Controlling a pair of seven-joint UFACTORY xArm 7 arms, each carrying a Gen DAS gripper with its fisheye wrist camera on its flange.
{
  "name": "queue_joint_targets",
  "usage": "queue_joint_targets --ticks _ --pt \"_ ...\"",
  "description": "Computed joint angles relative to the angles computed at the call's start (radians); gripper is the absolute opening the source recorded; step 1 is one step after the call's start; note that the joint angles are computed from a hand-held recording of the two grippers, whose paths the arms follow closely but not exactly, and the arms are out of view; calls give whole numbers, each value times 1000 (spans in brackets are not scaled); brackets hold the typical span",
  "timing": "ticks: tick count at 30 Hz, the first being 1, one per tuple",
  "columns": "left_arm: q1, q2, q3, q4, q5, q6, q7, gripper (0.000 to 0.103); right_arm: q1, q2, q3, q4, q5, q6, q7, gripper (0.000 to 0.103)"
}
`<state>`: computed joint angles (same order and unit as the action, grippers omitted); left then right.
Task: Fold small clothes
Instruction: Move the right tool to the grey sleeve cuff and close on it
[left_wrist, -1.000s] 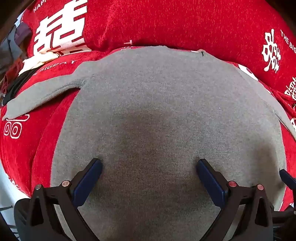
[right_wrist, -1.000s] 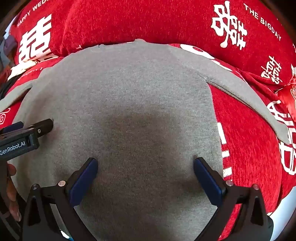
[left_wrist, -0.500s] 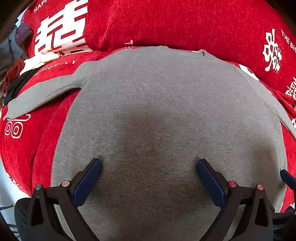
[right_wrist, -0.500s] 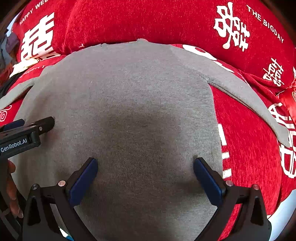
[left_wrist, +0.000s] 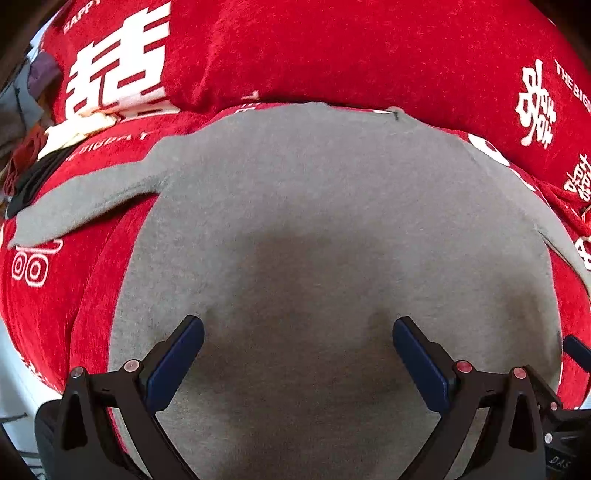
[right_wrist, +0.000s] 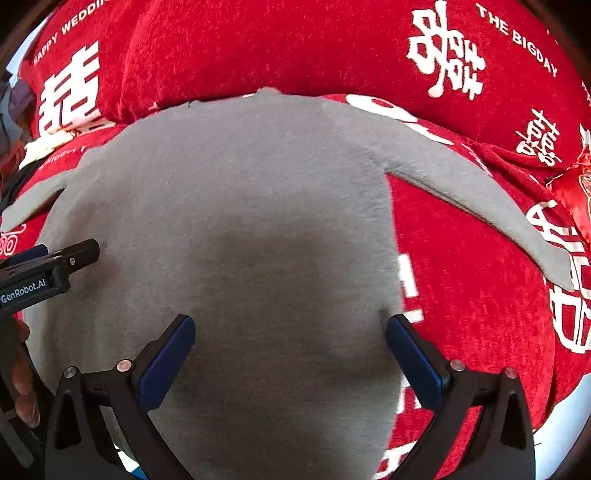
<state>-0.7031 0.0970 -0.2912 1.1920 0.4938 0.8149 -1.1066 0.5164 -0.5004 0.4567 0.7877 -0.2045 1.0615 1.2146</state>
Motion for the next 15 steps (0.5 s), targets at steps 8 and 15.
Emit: queue_joint_targets --ticks 8,15 --pt "-38 81 4 128 15 44 43 102 -26 -158 -57 -120 47 -20 -1 103" --pt "-108 212 32 318 15 101 103 102 -93 -377 -109 -257 79 45 -24 103"
